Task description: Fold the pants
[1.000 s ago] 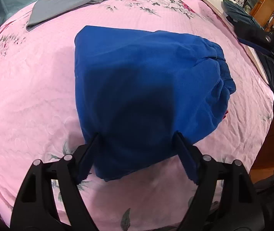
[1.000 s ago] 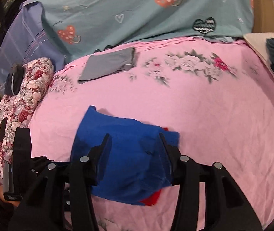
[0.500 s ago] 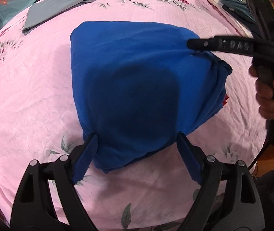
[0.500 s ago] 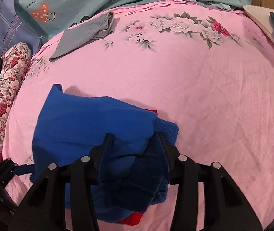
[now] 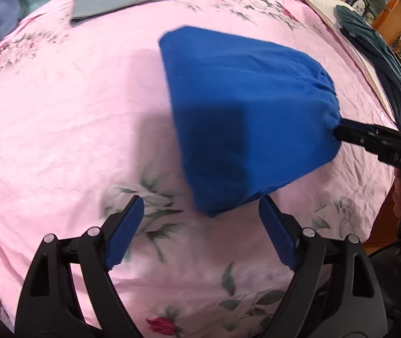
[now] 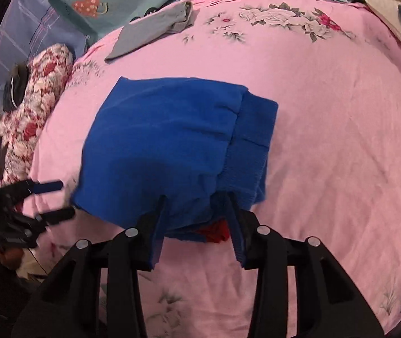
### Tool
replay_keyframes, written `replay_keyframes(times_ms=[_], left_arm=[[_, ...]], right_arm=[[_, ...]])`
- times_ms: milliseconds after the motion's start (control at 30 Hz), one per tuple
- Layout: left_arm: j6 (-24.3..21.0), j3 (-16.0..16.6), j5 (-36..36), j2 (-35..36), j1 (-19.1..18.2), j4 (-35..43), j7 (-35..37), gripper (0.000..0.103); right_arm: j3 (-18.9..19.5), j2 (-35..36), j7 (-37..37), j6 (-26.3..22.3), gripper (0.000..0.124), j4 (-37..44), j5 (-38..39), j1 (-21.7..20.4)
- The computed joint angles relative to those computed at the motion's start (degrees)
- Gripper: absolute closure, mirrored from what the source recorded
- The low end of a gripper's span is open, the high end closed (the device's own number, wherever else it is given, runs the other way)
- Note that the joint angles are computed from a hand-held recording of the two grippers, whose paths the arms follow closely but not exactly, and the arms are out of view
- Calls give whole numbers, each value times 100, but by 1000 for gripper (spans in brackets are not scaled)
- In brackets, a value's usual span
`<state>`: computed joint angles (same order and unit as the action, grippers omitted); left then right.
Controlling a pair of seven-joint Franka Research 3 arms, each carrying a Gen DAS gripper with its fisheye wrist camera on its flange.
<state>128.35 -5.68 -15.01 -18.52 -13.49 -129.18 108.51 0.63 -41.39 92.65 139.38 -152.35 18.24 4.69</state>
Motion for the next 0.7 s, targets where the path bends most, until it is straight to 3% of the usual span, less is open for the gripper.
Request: replay_keyframes(times_ms=[100,167,333,433,567,700], left_arm=[[134,30,-114,6,28,72,-146,18],[292,81,-391,-18,3,56,-237,18],[471,-14,-459,-40,-125,-48,-117,18],[505,-43,-352,-61,-131,-191,-227,18],[335,166,-554,-249,-32,-375,-470,18],[338,252,-320,-444,280,-556,-950,18]], right_arm=[[-86,191,139,-497,77,137,-22,-90],[-333,126,154,-504,74,37,376,-41],[-141,-334,86,-496,75,285,241,-92],[-311,-190,-349,-351,75,596,553,287],[-561,482,-1515,-432,82,1161,1243,1082],[-343,1236,-2274,-402,93,1527,1623,1369]])
